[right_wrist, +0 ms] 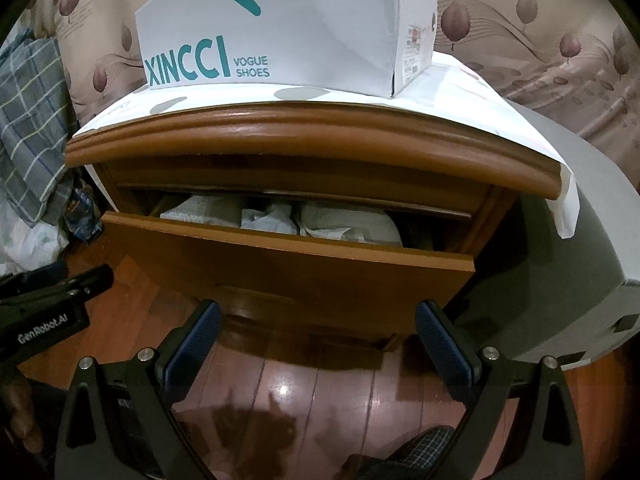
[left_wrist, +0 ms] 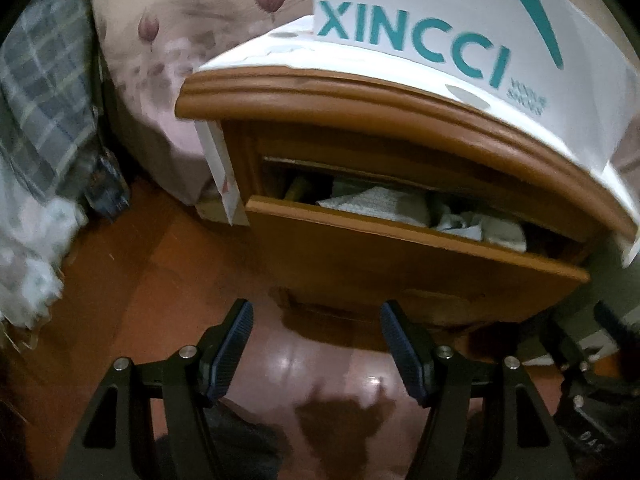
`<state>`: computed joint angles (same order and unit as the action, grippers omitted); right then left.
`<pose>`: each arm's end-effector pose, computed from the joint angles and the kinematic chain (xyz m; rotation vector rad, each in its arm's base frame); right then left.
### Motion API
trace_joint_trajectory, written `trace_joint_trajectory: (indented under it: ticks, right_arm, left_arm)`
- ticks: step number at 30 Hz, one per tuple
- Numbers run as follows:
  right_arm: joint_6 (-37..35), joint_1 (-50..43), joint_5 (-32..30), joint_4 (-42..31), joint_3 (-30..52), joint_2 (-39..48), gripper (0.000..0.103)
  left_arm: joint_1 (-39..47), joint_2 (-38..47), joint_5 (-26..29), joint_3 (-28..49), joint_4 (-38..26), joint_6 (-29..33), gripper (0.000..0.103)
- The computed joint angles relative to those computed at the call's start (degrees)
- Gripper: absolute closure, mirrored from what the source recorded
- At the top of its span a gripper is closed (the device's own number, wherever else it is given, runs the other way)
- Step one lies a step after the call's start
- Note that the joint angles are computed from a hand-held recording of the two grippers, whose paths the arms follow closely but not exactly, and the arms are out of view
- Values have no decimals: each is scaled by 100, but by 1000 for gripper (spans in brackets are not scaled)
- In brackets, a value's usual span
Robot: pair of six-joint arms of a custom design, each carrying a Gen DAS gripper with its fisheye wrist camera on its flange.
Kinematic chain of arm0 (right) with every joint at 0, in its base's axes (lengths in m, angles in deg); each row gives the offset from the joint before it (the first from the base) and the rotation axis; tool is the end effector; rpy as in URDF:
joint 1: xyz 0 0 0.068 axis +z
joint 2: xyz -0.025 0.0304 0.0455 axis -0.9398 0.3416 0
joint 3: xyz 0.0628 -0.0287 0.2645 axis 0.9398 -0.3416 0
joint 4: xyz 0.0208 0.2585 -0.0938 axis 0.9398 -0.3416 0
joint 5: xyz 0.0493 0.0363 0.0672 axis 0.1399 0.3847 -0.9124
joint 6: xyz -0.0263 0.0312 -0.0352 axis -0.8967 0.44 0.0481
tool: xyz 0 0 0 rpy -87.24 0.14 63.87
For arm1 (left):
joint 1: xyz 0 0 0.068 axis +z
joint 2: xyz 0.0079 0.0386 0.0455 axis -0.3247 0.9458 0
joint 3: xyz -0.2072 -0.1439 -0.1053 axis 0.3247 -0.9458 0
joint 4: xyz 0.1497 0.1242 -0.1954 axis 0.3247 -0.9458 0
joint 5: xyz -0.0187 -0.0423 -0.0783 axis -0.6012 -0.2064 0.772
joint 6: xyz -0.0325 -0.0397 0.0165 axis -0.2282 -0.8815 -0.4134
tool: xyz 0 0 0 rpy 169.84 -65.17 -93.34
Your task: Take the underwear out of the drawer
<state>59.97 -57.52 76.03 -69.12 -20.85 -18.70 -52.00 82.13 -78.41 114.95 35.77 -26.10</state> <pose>0.2439 0.0586 0.1791 -0.4409 2.3533 0.2051 0.1552 -0.0803 0.1739 -0.7577 2.4445 0.1411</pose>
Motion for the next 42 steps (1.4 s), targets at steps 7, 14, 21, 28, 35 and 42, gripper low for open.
trace_joint_trajectory:
  ticks: [7,14,21,28,35,42]
  right_arm:
    - [104,-202,-226,-39,74,-54,7]
    - [223,-444,-577,-174,207,-18,7]
    - [296,-684,-842,-336,338,8,7]
    - [278,-835,-1050,-478,429,33,7]
    - [192,-918,-1200,-565,519,109,7]
    - [145,-903,-1177,-623,532,81,7]
  left_arm:
    - [1398,-1448,1848,-917,916,102,35]
    - [2206,-1903,2682,-1380,1730,-486,25]
    - [2569,-1005,3069,-1669,3241,-1046,24]
    - [2937,-353,3179,-1829,4216,-1437,24]
    - [3319,181,3433,-2025,4849,-1818,24]
    - [3662,801,3626,-1981,5368,-1930,20]
